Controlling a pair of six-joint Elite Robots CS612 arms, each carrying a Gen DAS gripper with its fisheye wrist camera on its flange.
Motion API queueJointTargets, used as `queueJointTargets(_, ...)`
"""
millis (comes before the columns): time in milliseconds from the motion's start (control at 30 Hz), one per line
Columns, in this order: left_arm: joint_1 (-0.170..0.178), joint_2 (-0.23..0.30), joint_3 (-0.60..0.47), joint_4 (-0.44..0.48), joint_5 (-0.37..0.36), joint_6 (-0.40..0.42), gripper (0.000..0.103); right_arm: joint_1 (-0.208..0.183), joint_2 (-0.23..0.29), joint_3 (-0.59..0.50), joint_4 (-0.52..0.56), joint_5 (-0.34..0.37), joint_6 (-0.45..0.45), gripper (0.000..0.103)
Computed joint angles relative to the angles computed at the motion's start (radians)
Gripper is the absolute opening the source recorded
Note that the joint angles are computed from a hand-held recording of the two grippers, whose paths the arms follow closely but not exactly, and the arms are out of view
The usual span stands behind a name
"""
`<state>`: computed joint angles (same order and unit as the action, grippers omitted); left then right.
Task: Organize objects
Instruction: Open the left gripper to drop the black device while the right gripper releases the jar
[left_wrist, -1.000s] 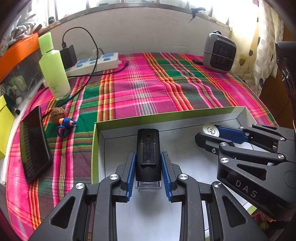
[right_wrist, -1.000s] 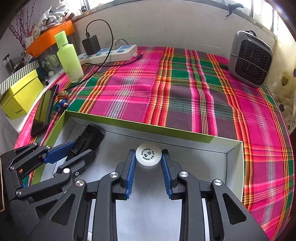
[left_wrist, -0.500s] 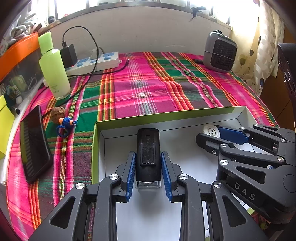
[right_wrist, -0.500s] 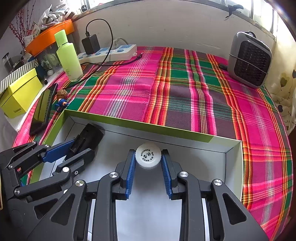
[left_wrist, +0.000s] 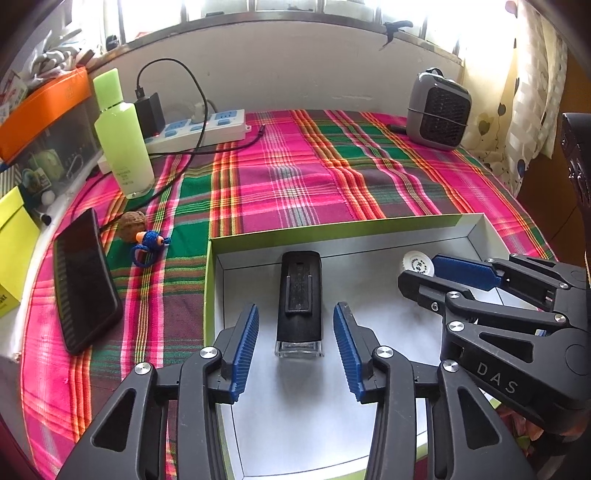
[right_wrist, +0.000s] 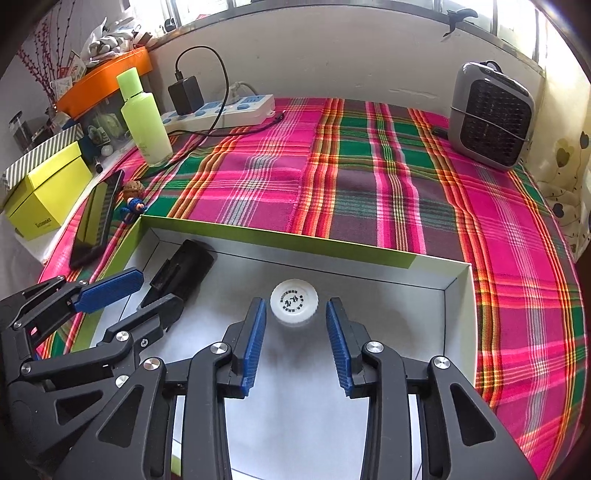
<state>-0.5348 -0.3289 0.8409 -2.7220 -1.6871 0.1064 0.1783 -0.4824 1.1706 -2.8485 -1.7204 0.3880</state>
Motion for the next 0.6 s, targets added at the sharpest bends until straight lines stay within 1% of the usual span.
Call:
queueJointTargets(67,0.0,-0.007,0.012,-0.005,-0.001,0.001,0.042,0.001,-0.004,0.008,-0.009,0.002,0.003,0.036)
queueJointTargets(233,0.005,-0.037,0.068,-0.052,-0.022,-0.01,0.043,0.006,-0.021,0.04,-0.042,-0.006,0.011,0.036)
queueJointTargets(433,0.011,-0.077,0.146,-0.122,-0.045,-0.018,0.043,0.021,-0.048,0.1,-0.123,-0.05,0.004,0.036)
queueJointTargets(600,0.018,-0.104,0.202,-0.165,-0.059,-0.037,0.043,0.03,-0.079,0.167,-0.198,-0.055,0.019,0.036)
